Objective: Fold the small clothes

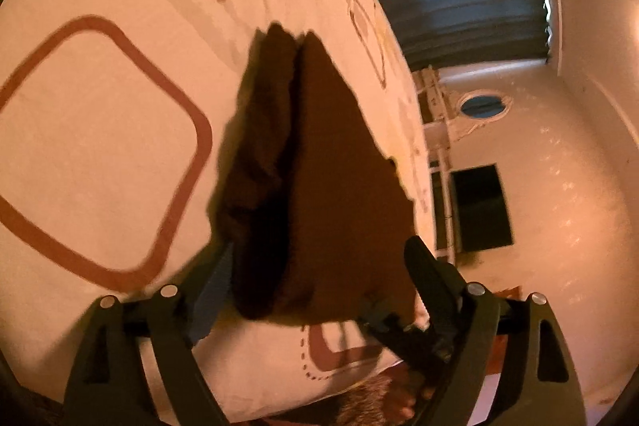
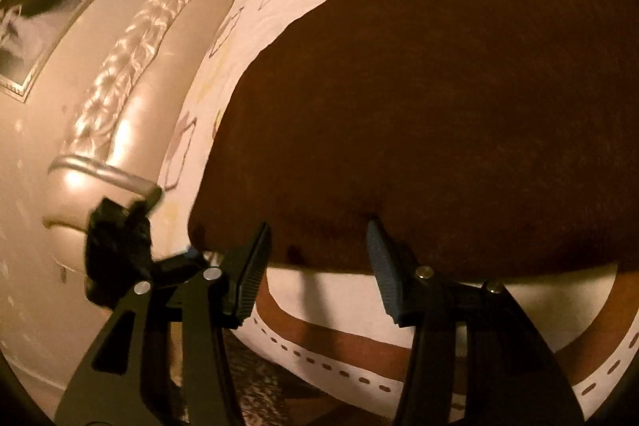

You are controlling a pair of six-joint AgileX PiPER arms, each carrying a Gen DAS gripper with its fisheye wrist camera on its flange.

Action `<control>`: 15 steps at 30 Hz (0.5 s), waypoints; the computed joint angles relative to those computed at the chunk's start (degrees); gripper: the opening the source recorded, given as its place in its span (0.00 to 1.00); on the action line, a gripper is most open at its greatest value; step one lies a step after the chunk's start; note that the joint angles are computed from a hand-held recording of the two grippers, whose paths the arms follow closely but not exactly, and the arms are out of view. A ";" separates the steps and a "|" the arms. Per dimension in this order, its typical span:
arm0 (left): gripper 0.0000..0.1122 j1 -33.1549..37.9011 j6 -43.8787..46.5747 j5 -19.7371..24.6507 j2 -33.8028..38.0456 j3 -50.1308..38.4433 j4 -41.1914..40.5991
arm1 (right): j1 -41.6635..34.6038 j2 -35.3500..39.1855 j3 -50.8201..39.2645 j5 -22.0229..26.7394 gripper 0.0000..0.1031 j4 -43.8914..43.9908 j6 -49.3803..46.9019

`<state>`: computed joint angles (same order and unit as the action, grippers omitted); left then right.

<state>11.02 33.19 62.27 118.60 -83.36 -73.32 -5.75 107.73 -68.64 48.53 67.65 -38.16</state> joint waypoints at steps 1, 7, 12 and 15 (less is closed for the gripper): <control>0.75 0.49 -0.36 0.01 0.36 -0.69 -0.07 | 0.41 -0.26 0.08 -0.39 0.49 -0.41 -0.05; 0.75 0.10 -7.96 -0.11 6.29 -12.15 6.11 | 0.13 -1.05 2.84 -0.81 0.51 3.28 -3.91; 0.75 -3.42 -15.25 1.37 13.84 -28.89 14.60 | -0.03 -0.86 2.91 -0.71 0.53 3.73 -4.87; 0.75 -4.59 -19.43 4.24 19.61 -39.53 17.53 | -0.19 -0.54 2.75 -0.27 0.53 4.31 -4.90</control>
